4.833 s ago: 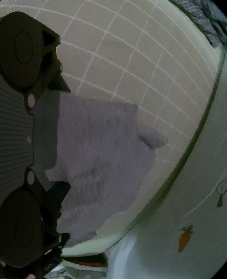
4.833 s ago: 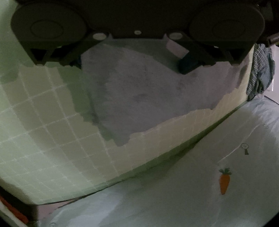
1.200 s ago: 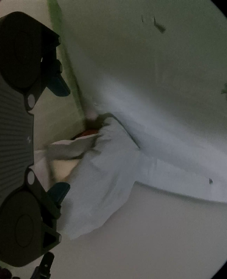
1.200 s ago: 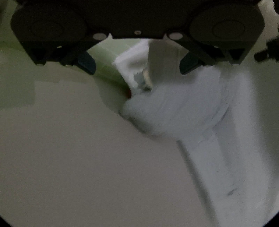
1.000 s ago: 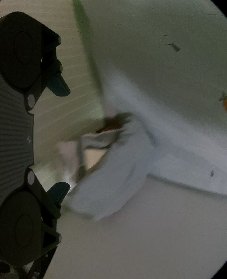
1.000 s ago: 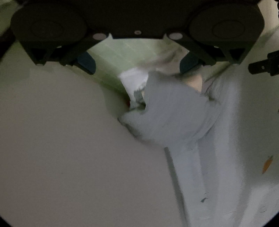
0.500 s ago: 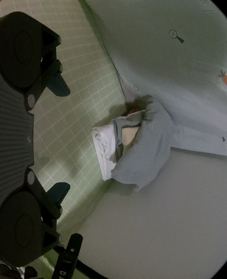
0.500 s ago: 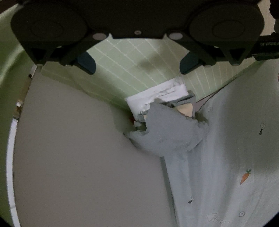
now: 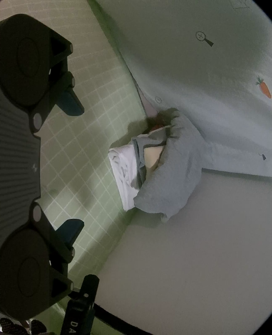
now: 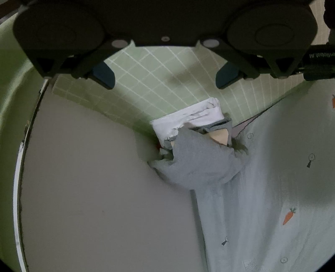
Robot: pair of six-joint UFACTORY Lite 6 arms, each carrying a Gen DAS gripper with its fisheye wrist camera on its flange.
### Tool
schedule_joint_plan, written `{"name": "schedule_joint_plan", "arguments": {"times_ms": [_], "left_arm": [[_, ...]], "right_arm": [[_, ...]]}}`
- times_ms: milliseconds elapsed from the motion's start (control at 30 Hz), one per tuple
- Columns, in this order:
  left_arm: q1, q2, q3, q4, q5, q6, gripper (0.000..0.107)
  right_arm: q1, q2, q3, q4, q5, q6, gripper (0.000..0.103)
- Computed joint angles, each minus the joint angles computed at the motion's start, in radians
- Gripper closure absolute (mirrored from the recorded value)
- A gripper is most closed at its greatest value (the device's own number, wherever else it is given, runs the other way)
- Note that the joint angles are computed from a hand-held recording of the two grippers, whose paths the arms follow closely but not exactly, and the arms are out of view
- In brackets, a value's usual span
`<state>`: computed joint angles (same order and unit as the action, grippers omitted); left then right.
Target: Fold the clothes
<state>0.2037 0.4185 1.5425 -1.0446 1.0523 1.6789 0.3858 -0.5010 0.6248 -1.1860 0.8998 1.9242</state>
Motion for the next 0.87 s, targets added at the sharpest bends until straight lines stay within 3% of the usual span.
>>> {"name": "schedule_joint_plan", "arguments": {"times_ms": [867], "left_arm": [[-0.021, 0.013, 0.015, 0.014, -0.012, -0.015, 0.004]], "right_arm": [[-0.075, 0.020, 0.011, -0.010, -0.089, -0.031, 0.000]]}}
